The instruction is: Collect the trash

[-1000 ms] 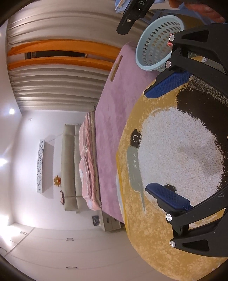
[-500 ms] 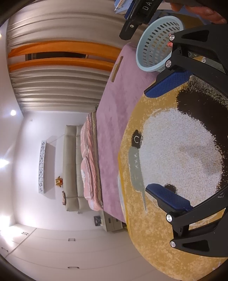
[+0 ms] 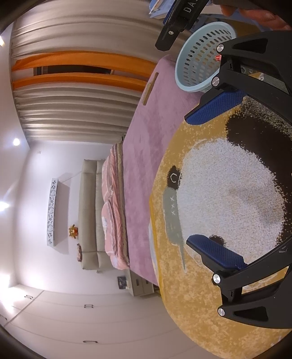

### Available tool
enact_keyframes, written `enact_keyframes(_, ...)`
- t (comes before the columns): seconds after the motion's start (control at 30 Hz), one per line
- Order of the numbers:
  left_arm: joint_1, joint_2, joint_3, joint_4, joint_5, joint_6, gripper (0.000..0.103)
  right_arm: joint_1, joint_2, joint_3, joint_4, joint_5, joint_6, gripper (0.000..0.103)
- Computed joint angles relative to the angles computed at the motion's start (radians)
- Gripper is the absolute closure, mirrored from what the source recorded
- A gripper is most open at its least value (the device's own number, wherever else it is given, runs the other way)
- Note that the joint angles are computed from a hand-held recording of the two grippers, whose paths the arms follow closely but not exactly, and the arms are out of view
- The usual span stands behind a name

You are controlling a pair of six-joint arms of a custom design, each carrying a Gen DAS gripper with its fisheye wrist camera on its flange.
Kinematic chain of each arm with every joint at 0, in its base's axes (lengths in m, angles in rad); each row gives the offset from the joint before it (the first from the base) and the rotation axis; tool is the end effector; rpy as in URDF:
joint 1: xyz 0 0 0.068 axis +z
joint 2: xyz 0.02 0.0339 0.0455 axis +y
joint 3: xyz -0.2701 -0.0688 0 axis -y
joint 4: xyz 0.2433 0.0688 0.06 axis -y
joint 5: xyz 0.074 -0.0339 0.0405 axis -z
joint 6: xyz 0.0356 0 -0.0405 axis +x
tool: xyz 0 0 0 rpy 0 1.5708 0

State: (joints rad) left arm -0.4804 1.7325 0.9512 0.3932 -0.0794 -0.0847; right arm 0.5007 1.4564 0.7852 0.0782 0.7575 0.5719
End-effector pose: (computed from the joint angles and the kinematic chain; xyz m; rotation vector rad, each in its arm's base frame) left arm 0.3381 -0.1730 0.2099 0.3354 1.9403 -0.2934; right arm 0.2748 0.1225 0.2217 0.4816 1.9324 -0.1369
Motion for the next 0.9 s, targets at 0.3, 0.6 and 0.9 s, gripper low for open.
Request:
enact_keyframes(0.3,0.001,0.001,0.002,-0.005,0.002,-0.002,0.008,-0.004,-0.003,-0.004,0.001,-0.004,-0.003,0.018)
enact_keyframes(0.6,-0.002,0.000,0.000,-0.004,-0.001,-0.004,0.008,-0.002,0.002,-0.003,0.004,-0.007,-0.002,0.018)
enact_keyframes(0.9,-0.001,-0.001,0.000,-0.004,0.001,-0.007,0.008,0.005,0.005,-0.004,-0.002,-0.009,0.008,0.018)
